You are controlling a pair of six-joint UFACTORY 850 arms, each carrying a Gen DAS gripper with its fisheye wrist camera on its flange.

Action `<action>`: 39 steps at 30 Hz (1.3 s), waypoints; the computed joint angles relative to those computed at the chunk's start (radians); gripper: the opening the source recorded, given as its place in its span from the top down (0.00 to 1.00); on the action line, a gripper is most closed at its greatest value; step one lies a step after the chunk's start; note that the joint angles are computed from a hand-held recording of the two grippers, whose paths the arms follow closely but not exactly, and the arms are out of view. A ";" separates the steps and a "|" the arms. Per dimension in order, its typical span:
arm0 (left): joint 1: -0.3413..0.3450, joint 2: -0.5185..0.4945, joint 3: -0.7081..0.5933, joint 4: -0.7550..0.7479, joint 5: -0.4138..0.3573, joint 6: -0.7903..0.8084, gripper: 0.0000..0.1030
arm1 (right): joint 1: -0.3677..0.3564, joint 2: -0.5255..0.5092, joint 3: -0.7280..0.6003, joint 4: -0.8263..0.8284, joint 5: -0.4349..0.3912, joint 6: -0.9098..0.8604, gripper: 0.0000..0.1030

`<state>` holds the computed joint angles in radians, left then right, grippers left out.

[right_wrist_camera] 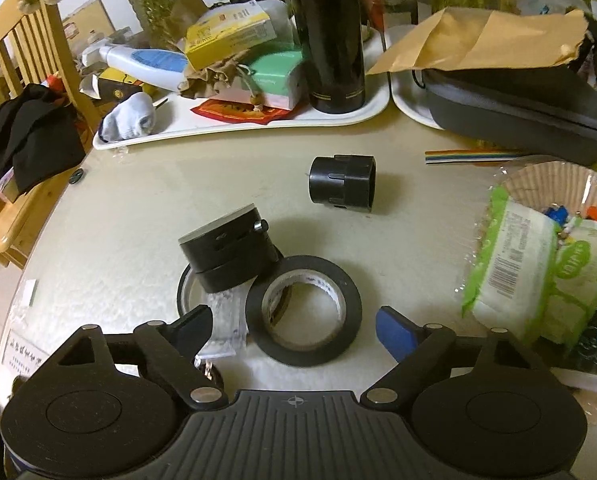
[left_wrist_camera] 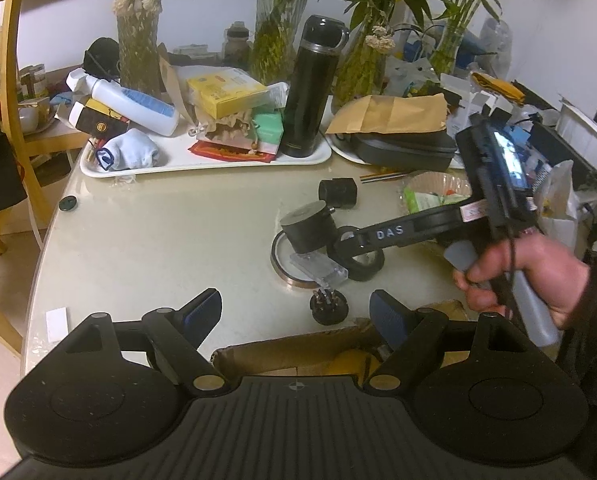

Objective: Organize rigid objects
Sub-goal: 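Lower the right tool onto the black tape roll and close it, then lift the tape roll with the right tool while the left tool approaches the black plug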

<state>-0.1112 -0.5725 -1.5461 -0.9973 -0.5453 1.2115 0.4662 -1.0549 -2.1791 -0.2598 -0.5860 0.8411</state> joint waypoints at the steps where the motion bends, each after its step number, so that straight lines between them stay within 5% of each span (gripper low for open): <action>1: 0.001 -0.002 -0.002 0.002 0.000 -0.002 0.21 | -0.001 -0.015 -0.021 0.008 -0.009 -0.008 0.14; 8: 0.006 -0.010 -0.012 0.014 -0.005 -0.025 0.21 | -0.005 -0.096 -0.143 0.032 -0.087 -0.035 0.27; 23: -0.001 -0.017 -0.030 0.054 0.010 -0.056 0.21 | -0.005 -0.036 -0.064 0.024 -0.073 -0.003 0.28; 39: -0.009 -0.005 -0.033 0.048 0.024 -0.055 0.21 | 0.000 0.205 0.271 0.054 0.244 -0.016 0.28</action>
